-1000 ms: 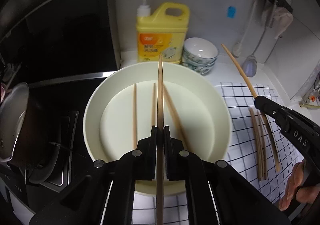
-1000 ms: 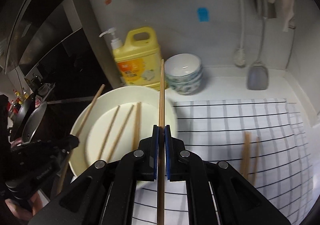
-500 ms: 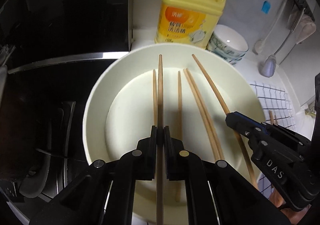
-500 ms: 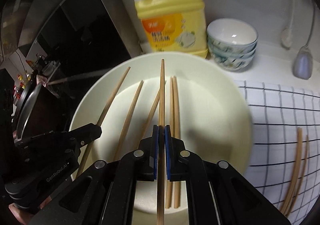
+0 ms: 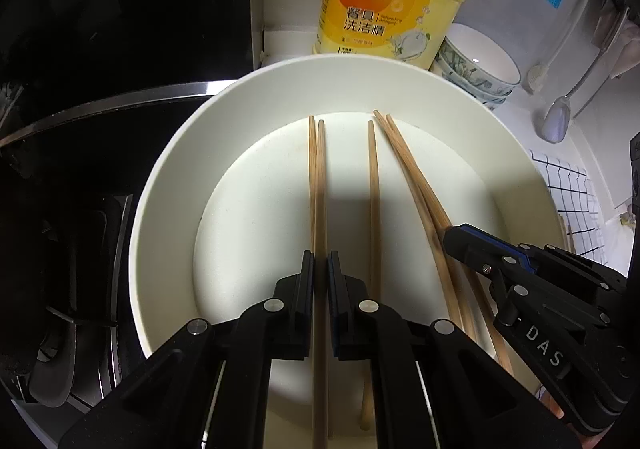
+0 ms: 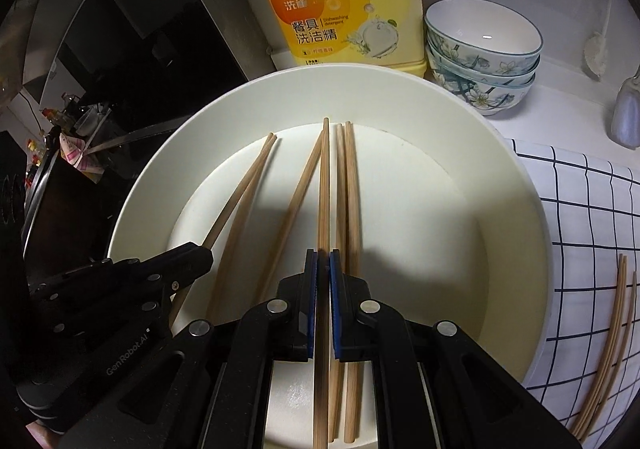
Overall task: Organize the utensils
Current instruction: 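Carry both held chopsticks over the white basin and lower them in, then open both grippers to drop the chopsticks into the basin, then withdraw both open tools from the basin back over the cloth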
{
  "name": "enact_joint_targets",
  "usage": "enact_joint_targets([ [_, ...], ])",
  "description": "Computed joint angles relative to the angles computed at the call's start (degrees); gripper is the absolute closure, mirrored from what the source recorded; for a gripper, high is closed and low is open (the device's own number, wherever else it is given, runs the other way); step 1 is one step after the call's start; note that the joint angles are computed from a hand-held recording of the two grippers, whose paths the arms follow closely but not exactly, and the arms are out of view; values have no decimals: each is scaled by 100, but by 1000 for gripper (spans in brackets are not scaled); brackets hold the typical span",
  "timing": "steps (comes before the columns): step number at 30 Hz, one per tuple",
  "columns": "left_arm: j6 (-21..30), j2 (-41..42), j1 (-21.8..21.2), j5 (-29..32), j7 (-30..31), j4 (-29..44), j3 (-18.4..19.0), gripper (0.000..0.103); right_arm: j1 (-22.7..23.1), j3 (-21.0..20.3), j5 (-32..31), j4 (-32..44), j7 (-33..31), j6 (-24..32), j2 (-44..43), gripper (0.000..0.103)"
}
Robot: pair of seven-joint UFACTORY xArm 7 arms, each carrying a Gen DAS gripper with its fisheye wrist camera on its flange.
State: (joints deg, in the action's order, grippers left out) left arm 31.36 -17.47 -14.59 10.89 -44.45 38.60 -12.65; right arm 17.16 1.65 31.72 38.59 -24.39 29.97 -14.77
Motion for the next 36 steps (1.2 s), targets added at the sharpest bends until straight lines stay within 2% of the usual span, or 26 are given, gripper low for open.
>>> enact_joint_targets([
  [2,4,7,-2,-11,-2,8,5,95,-22,11,-34,-2,48,-14,8,97],
  [3,1,-29,9,11,-38,-15,-8,92,-12,-5,0,-17,23,-15,-16,94],
  [4,11,-56,15,24,-55,-25,-15,82,-18,-4,-12,-27,29,-22,-37,86],
  [5,35,-91,25,52,-86,-33,-32,75,-29,-11,-30,-21,24,-53,-33,85],
  [6,93,-136,61,129,-162,-37,-74,59,-52,-1,-83,-58,47,-100,-85,85],
  [7,148,-187,87,190,-229,-40,-105,51,-70,7,-141,-81,89,-123,-122,85],
  [11,288,-397,91,193,-278,-108,-93,48,-105,-17,-308,-167,198,-199,-286,85],
  [14,429,-589,117,204,-343,-182,-120,41,-95,-27,-401,-205,325,-235,-359,83],
  [19,615,-890,133,186,-379,-287,-148,33,-57,-50,-545,-348,489,-245,-604,71],
  [25,821,-1328,172,233,-411,-404,-244,26,-11,-2,-816,-626,840,-294,-1043,67],
  [32,1008,-1800,154,209,-340,-527,-332,22,23,13,-1166,-979,1289,-292,-1644,64],
  [36,1062,-2024,97,153,-287,-582,-382,19,0,17,-1377,-1202,1574,-181,-2088,58],
])
